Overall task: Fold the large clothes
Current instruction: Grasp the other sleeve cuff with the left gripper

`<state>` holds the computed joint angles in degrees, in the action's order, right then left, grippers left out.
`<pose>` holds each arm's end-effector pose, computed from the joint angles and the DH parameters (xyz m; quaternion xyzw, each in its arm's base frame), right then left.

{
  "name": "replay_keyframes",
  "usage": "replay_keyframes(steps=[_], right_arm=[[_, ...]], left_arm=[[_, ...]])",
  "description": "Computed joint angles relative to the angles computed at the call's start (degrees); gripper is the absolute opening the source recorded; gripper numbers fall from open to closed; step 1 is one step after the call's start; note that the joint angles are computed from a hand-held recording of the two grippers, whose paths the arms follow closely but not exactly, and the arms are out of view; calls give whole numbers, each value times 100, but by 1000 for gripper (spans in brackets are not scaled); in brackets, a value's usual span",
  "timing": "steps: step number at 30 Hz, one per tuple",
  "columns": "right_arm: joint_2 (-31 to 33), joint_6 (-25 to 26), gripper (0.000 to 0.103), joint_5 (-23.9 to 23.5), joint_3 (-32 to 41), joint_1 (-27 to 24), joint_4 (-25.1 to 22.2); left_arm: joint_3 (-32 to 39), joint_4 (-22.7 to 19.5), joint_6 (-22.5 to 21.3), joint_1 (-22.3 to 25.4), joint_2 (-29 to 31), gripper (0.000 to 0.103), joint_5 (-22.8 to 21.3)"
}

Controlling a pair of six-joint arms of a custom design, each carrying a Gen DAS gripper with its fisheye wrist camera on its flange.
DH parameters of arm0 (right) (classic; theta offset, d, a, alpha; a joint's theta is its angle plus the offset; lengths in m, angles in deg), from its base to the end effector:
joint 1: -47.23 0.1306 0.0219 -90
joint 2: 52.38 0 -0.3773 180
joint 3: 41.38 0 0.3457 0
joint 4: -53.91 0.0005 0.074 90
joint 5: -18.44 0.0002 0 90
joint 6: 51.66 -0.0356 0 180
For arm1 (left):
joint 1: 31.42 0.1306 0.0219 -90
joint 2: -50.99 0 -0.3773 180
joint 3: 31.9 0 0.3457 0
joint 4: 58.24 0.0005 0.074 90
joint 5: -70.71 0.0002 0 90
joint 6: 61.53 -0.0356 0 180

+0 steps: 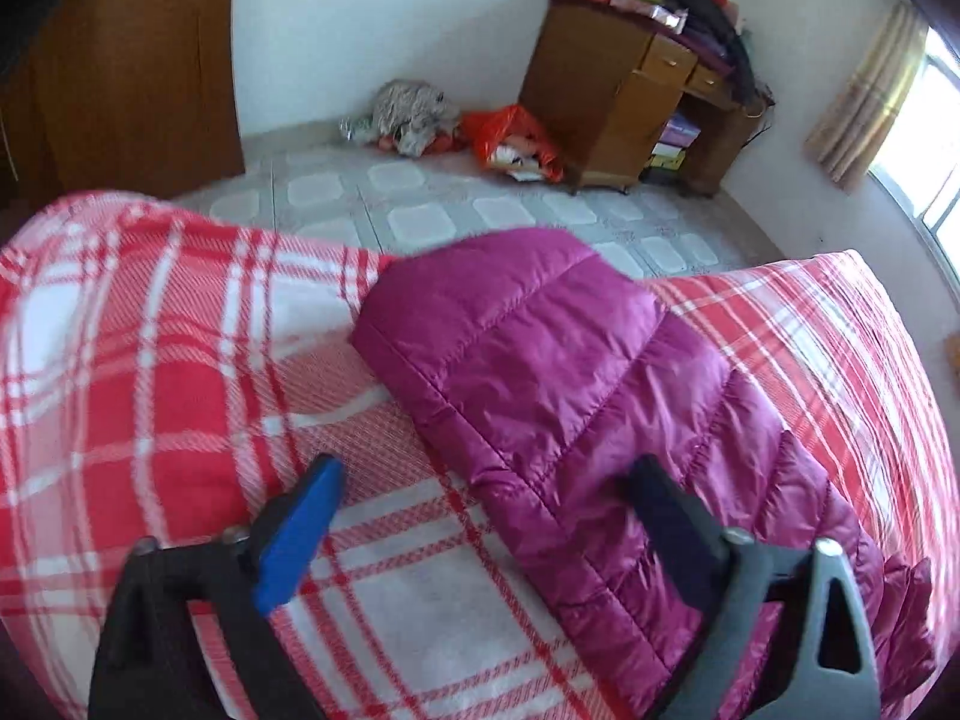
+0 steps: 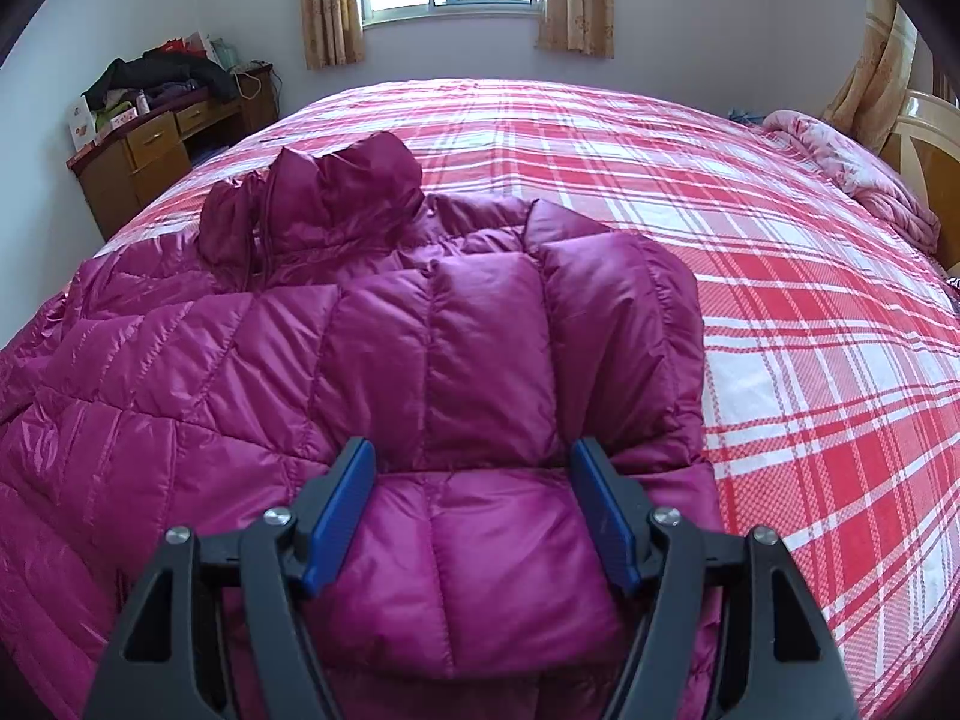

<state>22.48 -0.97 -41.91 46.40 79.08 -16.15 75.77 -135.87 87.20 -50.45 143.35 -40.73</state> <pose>0.2789 0.1519 0.4838 0.1325 0.9206 -0.0405 0.3652 0.4016 -0.1253 0.5039 -0.3658 0.8822 -0.0069 0.2963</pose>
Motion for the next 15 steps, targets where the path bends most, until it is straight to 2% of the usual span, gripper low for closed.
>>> replay_keyframes(steps=[3,4,7,8,10,13,15], right_arm=[[12,2,71,24,6,12,-17],[18,7,71,29,10,15,-20],[38,14,72,51,24,28,-40],[42,13,72,54,27,32,-46],[41,17,72,49,25,28,-41],[43,15,72,56,27,33,-48],[40,15,72,56,25,33,-46]], left_arm=[[-96,244,-192,-146,-3,75,-403],[-134,313,-312,-183,-2,63,-516],[-344,669,-614,-276,-78,42,-744],[-443,791,-650,-257,-138,40,-719],[-557,928,-659,-239,-271,22,-603],[-748,1272,-711,-149,-437,4,-296],[-651,1251,-814,-231,-437,3,-471]])
